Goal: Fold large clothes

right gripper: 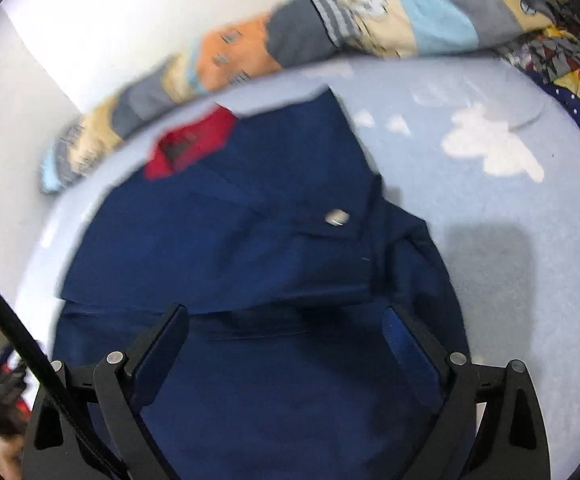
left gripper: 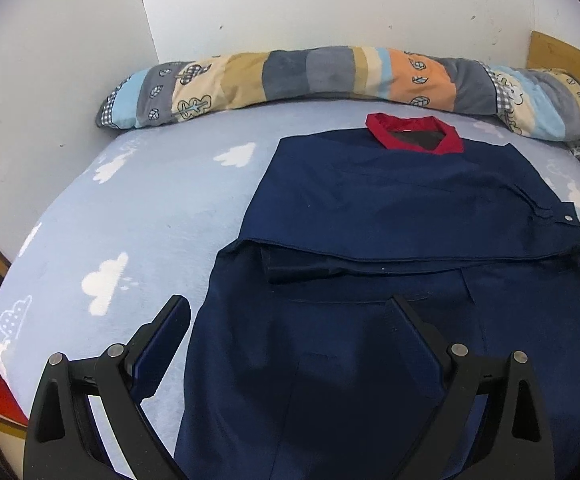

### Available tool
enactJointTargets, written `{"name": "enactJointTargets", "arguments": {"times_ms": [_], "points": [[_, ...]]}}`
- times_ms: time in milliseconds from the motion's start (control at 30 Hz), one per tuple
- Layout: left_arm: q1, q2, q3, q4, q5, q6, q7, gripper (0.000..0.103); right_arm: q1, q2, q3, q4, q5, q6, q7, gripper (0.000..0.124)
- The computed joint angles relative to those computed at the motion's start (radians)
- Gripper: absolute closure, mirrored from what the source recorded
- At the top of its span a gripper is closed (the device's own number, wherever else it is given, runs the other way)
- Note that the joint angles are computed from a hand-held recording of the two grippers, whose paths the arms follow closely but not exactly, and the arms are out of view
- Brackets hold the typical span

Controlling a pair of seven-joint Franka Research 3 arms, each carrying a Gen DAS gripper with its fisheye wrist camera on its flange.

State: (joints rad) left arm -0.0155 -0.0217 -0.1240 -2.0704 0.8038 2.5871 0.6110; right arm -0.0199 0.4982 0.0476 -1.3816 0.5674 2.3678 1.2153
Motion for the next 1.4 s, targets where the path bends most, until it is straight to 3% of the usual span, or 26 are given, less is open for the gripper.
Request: {"name": "enactJointTargets", "arguments": {"times_ms": [67,200,433,500,533,633,767,967,1267,1400], "points": [[-0.004,-0.008,-0.004,-0.008,0.015,-0.008,-0.001,0.006,-0.019,-0.047,0.027,-0.051,0.051,0.003,-0.066,0.024],[-0.014,-0.002,-0.011,-0.022,-0.021,-0.039,0.051,0.006,0.001,-0.081,0.016,-0.099,0.052,-0.002,-0.119,0.024],[-0.021,0.050,-0.002,-0.071,-0.236,-0.036,0.086,0.006,0.054,-0.027,-0.045,-0.073,-0.119,-0.084,0.007,0.024],[-0.025,0.037,0.003,-0.111,-0.143,0.012,-0.030,0.005,0.058,-0.015,-0.058,-0.072,-0.159,-0.108,0.041,0.024],[-0.030,0.035,-0.001,-0.109,-0.102,-0.005,-0.055,0.005,0.059,-0.019,-0.062,-0.083,-0.174,-0.104,0.053,0.024],[-0.043,0.012,-0.013,-0.120,-0.022,-0.012,-0.096,0.005,0.040,-0.077,-0.046,-0.158,-0.147,-0.073,0.029,0.024],[-0.055,-0.038,-0.036,-0.155,0.085,0.034,-0.164,0.005,0.022,-0.201,-0.014,-0.300,-0.031,-0.003,-0.074,0.024],[-0.063,-0.110,-0.069,-0.228,0.154,0.101,-0.219,0.005,0.059,-0.372,-0.008,-0.536,0.124,0.080,-0.203,0.024],[-0.052,-0.200,-0.103,-0.340,0.183,0.148,-0.231,0.005,0.141,-0.525,-0.037,-0.792,0.092,0.232,-0.257,0.024],[-0.054,-0.223,-0.124,-0.375,0.194,0.129,-0.221,0.005,0.148,-0.534,-0.052,-0.844,0.058,0.266,-0.252,0.024]]}}
